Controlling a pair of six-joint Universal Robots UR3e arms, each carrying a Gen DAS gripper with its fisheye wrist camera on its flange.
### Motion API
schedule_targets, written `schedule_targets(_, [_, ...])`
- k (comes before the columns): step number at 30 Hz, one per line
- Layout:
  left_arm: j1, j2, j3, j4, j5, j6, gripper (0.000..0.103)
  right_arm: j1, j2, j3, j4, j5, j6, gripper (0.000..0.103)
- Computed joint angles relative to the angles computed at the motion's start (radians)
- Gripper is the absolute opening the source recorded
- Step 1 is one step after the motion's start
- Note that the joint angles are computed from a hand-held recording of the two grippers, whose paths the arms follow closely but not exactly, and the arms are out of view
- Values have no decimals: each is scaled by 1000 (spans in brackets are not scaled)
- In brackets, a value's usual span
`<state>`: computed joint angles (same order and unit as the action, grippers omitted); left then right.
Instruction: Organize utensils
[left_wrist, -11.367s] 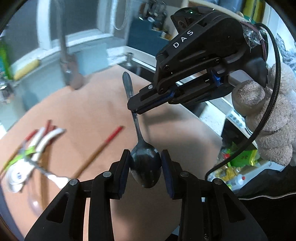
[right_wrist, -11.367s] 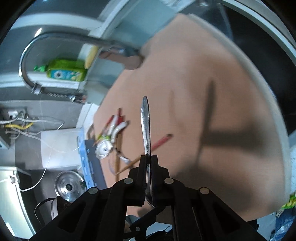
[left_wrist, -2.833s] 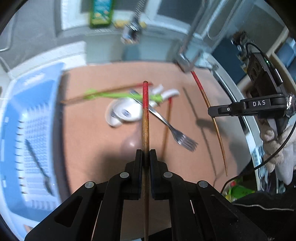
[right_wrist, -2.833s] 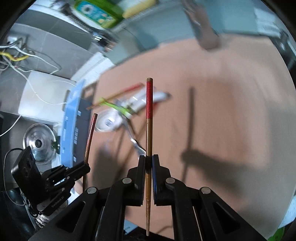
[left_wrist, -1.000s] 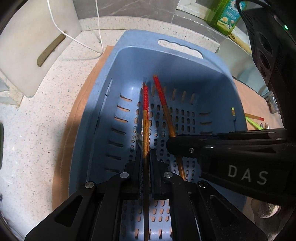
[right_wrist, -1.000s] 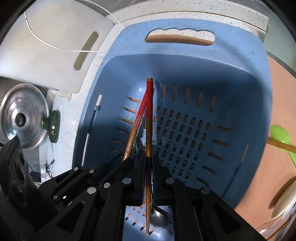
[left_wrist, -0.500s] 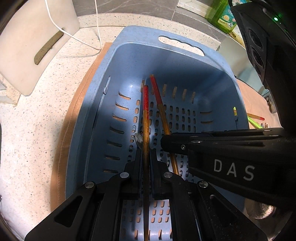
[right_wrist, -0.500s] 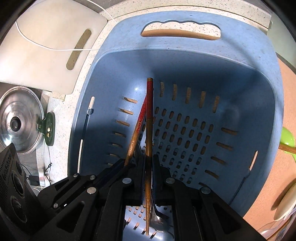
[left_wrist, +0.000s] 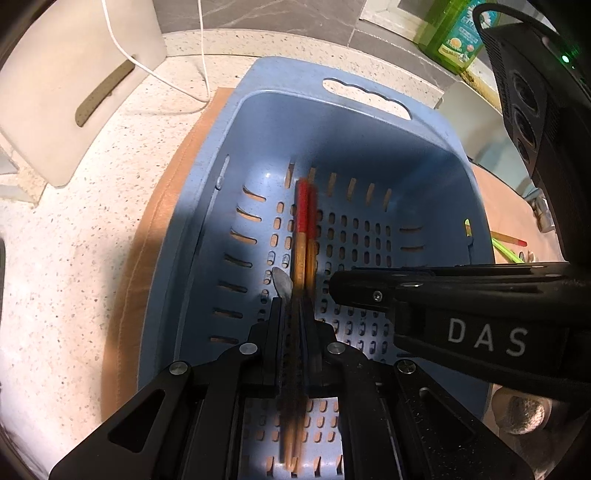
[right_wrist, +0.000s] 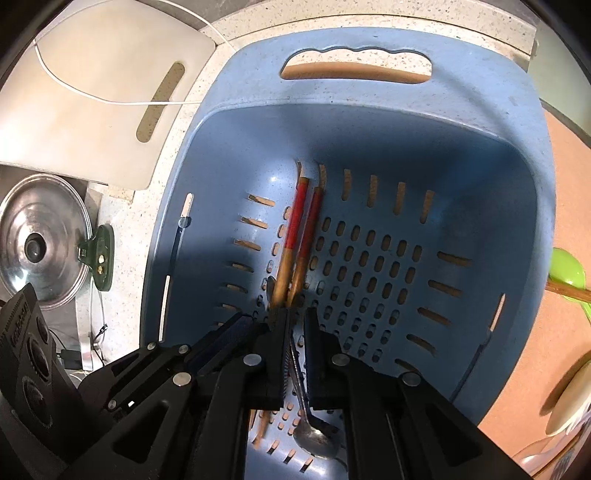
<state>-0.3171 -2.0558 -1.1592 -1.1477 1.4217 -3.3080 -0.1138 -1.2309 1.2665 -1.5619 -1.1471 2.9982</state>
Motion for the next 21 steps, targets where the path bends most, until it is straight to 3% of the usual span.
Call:
schedule_targets(5, [3,52,-35,5,10,-1,11,-7,-28,9,-6,10,-22,18])
schedule_targets(10, [14,147,-105,30,13,0,11,-94,-137,63,11,94,-107,18])
schedule_targets(12, [11,201,-134,45,18,3,11,-176,-212,95,57,162,-193,21])
schedule_targets(15, [-4,264,-156,61,27,2,11,-305,-320,130,129,233,-333,38])
schedule_targets(21, [-87,304,-116,66,53,-39,11,-666,-451,40,458,335,-783,59])
